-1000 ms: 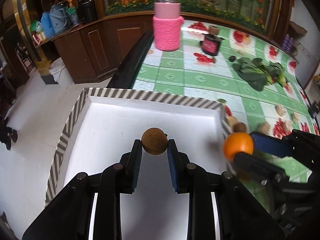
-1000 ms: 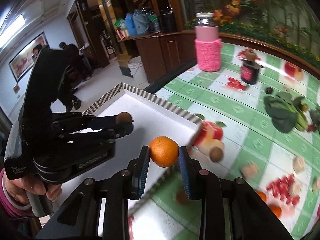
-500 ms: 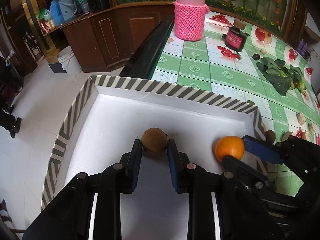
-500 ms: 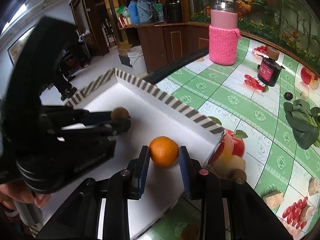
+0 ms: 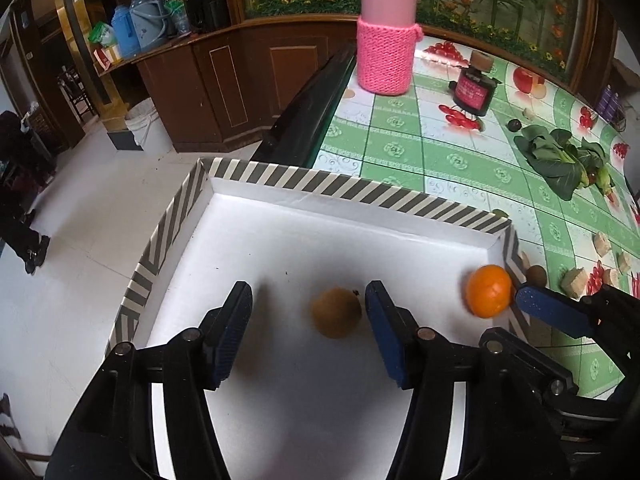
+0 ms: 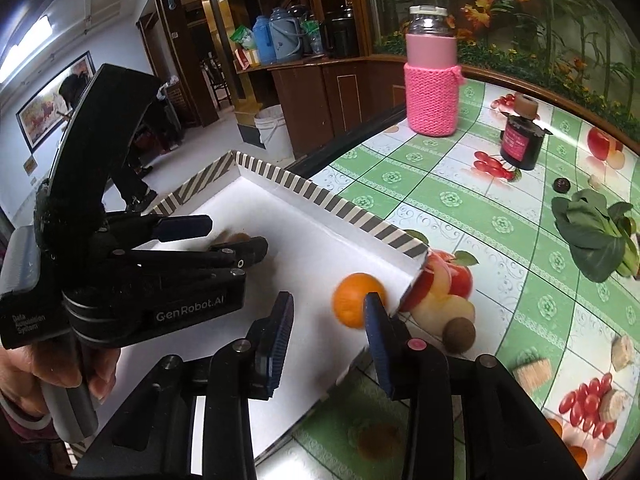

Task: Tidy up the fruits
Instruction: 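Open the left gripper over the tray while the right gripper releases the orange beside it, then move both grippers back out of the tray toward the fruits on the table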

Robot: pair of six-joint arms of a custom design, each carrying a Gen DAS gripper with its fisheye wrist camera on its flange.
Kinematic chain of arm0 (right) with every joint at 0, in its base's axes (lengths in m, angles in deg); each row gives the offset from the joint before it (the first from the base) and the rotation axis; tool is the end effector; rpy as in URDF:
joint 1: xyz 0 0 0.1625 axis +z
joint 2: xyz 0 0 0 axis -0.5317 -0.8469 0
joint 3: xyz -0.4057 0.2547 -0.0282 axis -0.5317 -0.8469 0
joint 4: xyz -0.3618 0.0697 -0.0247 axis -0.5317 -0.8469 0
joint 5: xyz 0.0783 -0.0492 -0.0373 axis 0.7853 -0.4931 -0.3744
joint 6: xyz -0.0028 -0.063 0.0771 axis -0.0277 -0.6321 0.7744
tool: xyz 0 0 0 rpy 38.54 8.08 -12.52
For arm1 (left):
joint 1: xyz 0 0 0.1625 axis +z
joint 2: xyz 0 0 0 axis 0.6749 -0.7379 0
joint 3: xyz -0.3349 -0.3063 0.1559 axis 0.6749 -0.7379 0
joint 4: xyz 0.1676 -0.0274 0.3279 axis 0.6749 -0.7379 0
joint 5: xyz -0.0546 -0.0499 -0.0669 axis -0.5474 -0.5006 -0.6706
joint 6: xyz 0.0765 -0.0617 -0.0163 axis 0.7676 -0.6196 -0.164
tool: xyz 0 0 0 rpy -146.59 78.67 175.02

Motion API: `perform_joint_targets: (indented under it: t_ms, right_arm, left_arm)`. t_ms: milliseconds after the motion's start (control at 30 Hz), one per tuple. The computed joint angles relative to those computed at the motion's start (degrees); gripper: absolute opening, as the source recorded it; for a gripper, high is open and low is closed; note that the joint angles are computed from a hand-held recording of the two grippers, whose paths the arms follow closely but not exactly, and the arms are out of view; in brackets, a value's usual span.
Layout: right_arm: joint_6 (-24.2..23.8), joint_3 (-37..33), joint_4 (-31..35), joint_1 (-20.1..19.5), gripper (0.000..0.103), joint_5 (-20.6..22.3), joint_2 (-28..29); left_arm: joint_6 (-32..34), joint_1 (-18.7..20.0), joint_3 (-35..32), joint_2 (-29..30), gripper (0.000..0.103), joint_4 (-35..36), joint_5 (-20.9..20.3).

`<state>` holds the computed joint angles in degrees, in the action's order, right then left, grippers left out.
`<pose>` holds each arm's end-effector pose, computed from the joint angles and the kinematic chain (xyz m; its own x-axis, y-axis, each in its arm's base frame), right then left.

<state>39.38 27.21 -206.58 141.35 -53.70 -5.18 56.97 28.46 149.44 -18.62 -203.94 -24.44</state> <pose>0.3962 -0.8359 -0.0131 -0.6985 -0.5303 0.4805 -0.6899 0.6773 -0.2555 -0.0652 -0.8385 0.3201 -0.6608 -0.0775 -0.7465 0.3741 0.8283 -0.4171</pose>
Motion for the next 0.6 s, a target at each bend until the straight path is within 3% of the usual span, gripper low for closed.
perform_joint_targets:
  t_ms: [367,600]
  right_arm:
    - [1.1,15.9,-10.8,0.0,0.053,0.9,-7.9]
    - [2.2,28.5,-19.5,-1.1,0.054,-0.5,-14.3]
  left_arm:
    - [2.5,-1.8,5.0,-1.8,0.061,-5.8,-0.1]
    - [2.3,-3.4,9.6,-4.0,0.061,-7.9,-2.7]
